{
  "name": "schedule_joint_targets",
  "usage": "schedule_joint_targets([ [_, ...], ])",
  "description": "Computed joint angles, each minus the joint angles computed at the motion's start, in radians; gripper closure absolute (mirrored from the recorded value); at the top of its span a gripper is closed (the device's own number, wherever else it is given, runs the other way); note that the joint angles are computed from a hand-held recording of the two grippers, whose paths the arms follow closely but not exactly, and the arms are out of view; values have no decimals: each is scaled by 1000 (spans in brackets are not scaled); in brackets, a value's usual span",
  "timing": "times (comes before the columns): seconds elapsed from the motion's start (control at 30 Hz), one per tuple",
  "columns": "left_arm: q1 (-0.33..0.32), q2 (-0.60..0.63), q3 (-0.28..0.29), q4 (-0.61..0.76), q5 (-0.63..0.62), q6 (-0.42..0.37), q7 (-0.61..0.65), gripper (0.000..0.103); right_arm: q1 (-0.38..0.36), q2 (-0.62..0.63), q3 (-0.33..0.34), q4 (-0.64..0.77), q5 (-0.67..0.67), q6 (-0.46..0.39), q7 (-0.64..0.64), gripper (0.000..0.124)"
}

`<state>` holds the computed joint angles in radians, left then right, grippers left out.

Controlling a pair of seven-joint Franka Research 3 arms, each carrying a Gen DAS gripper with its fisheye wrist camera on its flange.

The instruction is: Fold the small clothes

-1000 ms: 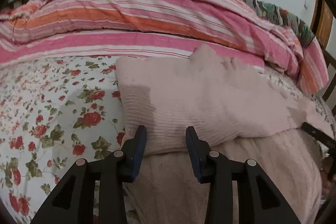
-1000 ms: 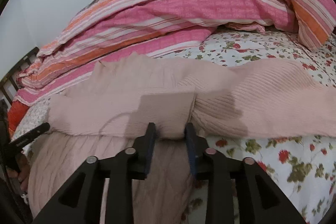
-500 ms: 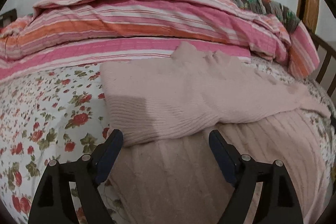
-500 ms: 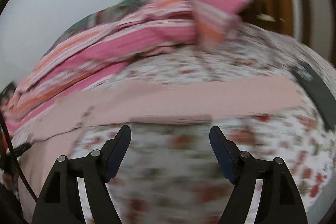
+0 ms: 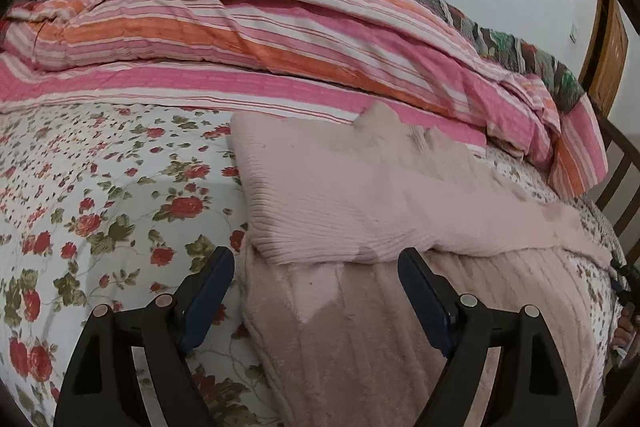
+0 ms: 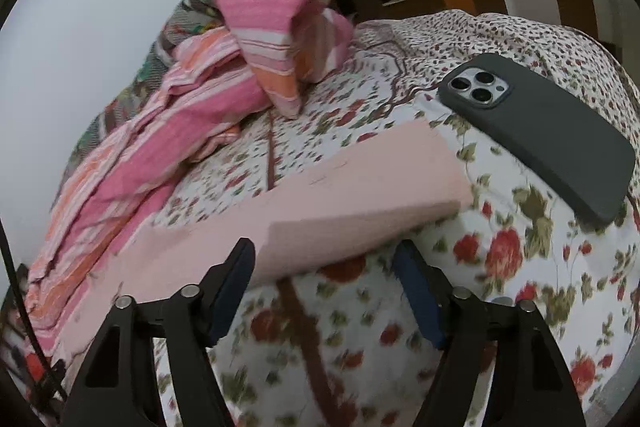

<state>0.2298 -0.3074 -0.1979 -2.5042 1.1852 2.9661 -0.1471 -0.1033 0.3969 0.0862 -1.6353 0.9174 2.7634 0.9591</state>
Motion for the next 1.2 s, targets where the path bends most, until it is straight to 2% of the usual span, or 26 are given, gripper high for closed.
schedule_joint_targets([
  [0.03,2,-1,1,-2,2,4,-7,20,20,10,-18,11,-40,17,33,74],
  [0.1,12,-3,3,-6,14,23,-28,20,69,35,-74,40,-176,35,144,116],
  [0.13,17,-4,1,-8,21,28,-39,20,70,45,-76,54,-207,32,165,117],
  [0.27,57,-15,-16,-11,124,60,-167,20,126,23,-106,16,-353,143,247,118],
  [0.4,72,-25,1,-15,241,93,-323,20,183,-39,-109,-37,-476,250,284,118],
  [0.47,41,-24,37,-32,172,83,-283,20,207,-67,-104,-51,-521,277,293,118],
  [0.57,74,-24,28,-29,250,122,-388,20,287,-103,-120,-46,-622,289,329,118],
  [0.63,52,-31,47,-43,197,104,-351,20,328,-116,-111,-33,-672,287,345,118],
  [0.7,20,-68,59,-76,81,38,-242,20,348,-121,-67,-11,-682,265,332,118],
  [0.77,22,-117,43,-106,15,-34,-185,20,374,-124,-41,3,-690,251,327,118],
  [0.8,17,-144,42,-126,-35,-84,-150,20,389,-120,-14,18,-683,237,317,118],
  [0.83,18,-158,48,-140,-71,-101,-120,20,388,-112,33,38,-652,213,281,118],
  [0.9,9,-178,89,-173,-163,-102,-31,20,409,-95,83,70,-609,172,239,118],
  [0.93,34,-188,90,-191,-156,-68,-28,20,430,-78,108,92,-590,150,221,118],
  [1.0,128,-201,48,-218,-81,28,-88,20,466,-39,142,137,-561,109,180,118],
  [1.03,154,-197,25,-216,-75,41,-95,20,496,-18,141,158,-565,93,179,118],
  [1.07,168,-196,1,-213,-80,29,-89,20,527,5,139,178,-573,72,182,118],
  [1.13,143,-187,0,-203,-132,-13,-16,15,577,80,148,264,-579,-30,190,118],
  [1.17,141,-175,-5,-193,-145,-20,3,14,611,97,119,287,-560,-69,187,118],
  [1.2,142,-168,-5,-188,-155,-21,15,14,629,149,125,345,-606,-133,234,118],
])
